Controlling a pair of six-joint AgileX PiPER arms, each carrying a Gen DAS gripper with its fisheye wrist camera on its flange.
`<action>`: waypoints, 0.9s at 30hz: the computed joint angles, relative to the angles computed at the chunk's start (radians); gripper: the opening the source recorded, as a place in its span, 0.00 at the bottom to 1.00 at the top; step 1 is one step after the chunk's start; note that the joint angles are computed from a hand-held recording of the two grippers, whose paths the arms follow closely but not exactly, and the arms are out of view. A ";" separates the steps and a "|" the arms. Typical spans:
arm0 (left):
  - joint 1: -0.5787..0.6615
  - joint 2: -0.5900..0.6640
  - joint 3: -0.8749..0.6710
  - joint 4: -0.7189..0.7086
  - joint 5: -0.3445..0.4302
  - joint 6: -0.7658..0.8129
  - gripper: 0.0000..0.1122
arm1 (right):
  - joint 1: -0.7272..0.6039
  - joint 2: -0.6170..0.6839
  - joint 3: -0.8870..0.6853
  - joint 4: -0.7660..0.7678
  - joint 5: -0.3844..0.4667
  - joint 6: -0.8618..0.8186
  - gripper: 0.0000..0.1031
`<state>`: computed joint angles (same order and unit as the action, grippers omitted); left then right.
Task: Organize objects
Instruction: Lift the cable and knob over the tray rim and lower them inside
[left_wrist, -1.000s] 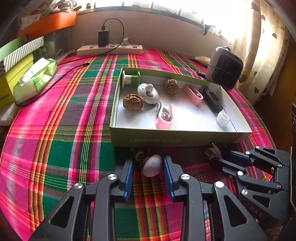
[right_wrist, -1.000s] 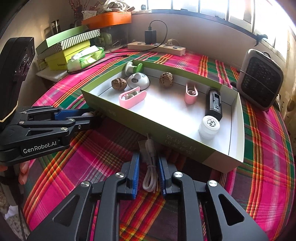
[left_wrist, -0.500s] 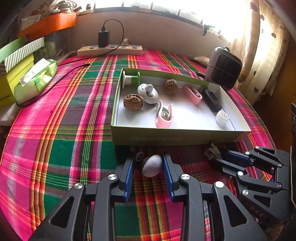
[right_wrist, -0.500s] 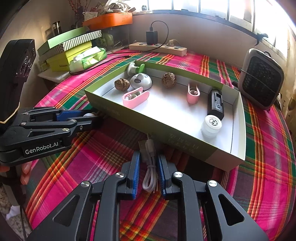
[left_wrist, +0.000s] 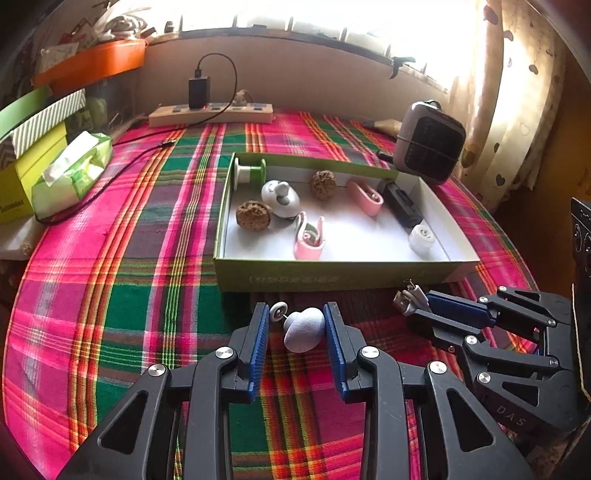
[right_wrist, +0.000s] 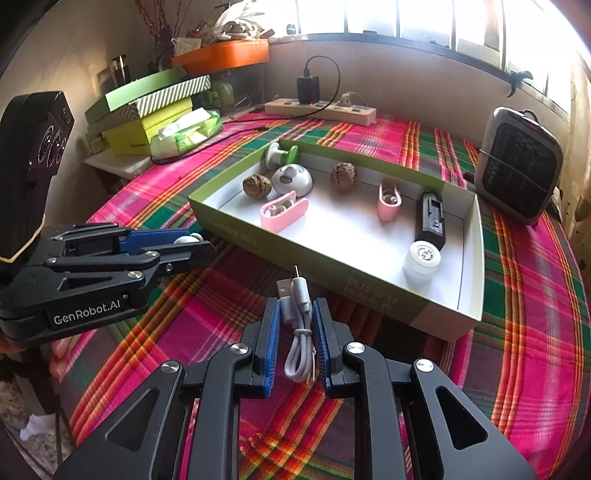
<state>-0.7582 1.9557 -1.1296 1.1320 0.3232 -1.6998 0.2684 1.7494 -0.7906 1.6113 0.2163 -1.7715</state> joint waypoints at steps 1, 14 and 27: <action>-0.001 -0.004 0.000 0.003 0.001 -0.001 0.25 | -0.003 -0.008 0.003 0.005 0.002 -0.004 0.19; 0.008 -0.008 -0.062 -0.043 -0.009 0.094 0.25 | -0.042 -0.049 -0.010 -0.048 0.011 0.068 0.19; 0.055 0.119 -0.280 -0.391 -0.017 0.530 0.25 | -0.080 0.043 -0.154 -0.396 0.005 0.422 0.19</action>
<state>-0.7030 2.0748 -1.4091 0.7408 0.3058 -1.1697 0.1889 1.7926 -0.9448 1.2153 0.2209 -1.3490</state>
